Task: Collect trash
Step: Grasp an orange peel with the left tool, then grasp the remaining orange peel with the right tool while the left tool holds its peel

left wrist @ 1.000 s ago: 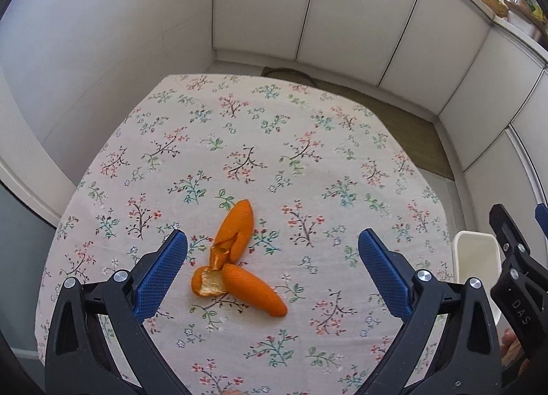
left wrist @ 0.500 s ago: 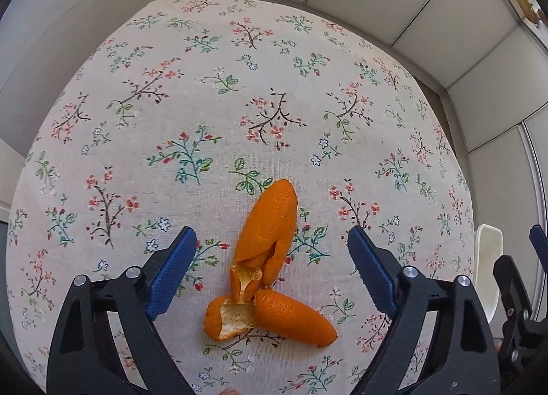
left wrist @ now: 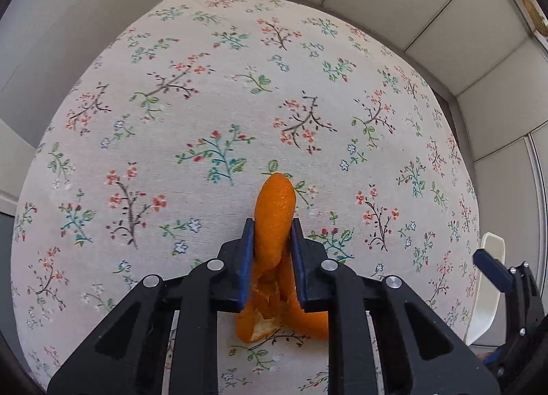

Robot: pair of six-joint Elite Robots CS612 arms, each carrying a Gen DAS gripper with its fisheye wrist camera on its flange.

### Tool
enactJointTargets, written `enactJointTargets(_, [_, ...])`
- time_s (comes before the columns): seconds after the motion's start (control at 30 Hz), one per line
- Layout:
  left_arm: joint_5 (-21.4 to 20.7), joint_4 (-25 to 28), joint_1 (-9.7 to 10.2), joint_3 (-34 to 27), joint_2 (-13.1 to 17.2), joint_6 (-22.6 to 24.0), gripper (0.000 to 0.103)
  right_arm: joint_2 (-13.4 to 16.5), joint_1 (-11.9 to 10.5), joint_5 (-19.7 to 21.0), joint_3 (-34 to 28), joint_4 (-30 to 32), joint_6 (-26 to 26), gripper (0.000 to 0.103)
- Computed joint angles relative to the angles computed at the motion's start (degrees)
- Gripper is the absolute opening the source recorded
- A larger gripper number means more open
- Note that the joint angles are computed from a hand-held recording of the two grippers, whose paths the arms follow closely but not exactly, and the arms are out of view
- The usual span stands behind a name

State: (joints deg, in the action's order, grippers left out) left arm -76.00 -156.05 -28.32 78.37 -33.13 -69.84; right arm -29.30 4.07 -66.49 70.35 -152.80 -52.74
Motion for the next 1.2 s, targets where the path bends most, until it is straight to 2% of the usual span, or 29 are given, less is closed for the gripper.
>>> enactJointTargets(0.13, [4.38,-2.29,-0.87,4.75,-3.31,-2.95,0.019,-0.05,1.1,1.14,0.35,4.1,-4.29,0.096])
enactJointTargets(0.33, [12.71,-5.98,-2.63,11.5,-8.52,-5.12,0.019,0.7,2.32,2.53,-0.67,10.18,-7.71,0.096])
enactJointTargets(0.43, [14.23,-8.27,-3.11,13.51,-9.76,-6.02,0.019,0.82,2.71,2.17,-0.84,13.16,-9.52,0.095])
enactJointTargets(0.47, [14.36,-8.72,-3.17,13.67,-9.88,-6.12,0.019,0.79,2.77,2.09,-0.65,13.23,-10.09,0.092])
enactJointTargets(0.53, [14.44,-9.07,-3.24,13.69,-9.98,-5.87,0.019,0.74,3.06,1.24,0.04,12.04,-11.11,0.052])
enactJointTargets(0.57, [14.44,-9.07,-3.28,13.66,-9.95,-5.69,0.019,0.84,3.22,0.56,-0.11,12.31,-10.87,0.05])
enactJointTargets(0.63, [14.3,-8.45,-3.29,13.4,-9.89,-5.65,0.019,0.67,3.13,1.11,0.13,11.76,-10.18,0.025])
enactJointTargets(0.7, [14.15,-8.15,-3.33,13.3,-9.76,-5.79,0.019,0.67,2.91,1.75,-0.23,12.9,-9.68,0.02])
enactJointTargets(0.9, [13.84,-7.46,-3.22,12.7,-9.39,-5.71,0.019,0.7,2.35,4.24,-1.42,14.34,-7.83,0.017])
enactJointTargets(1.2, [14.69,-7.54,-3.59,11.81,-9.28,-4.81,0.019,-1.19,1.12,10.05,0.11,10.28,-4.46,0.017])
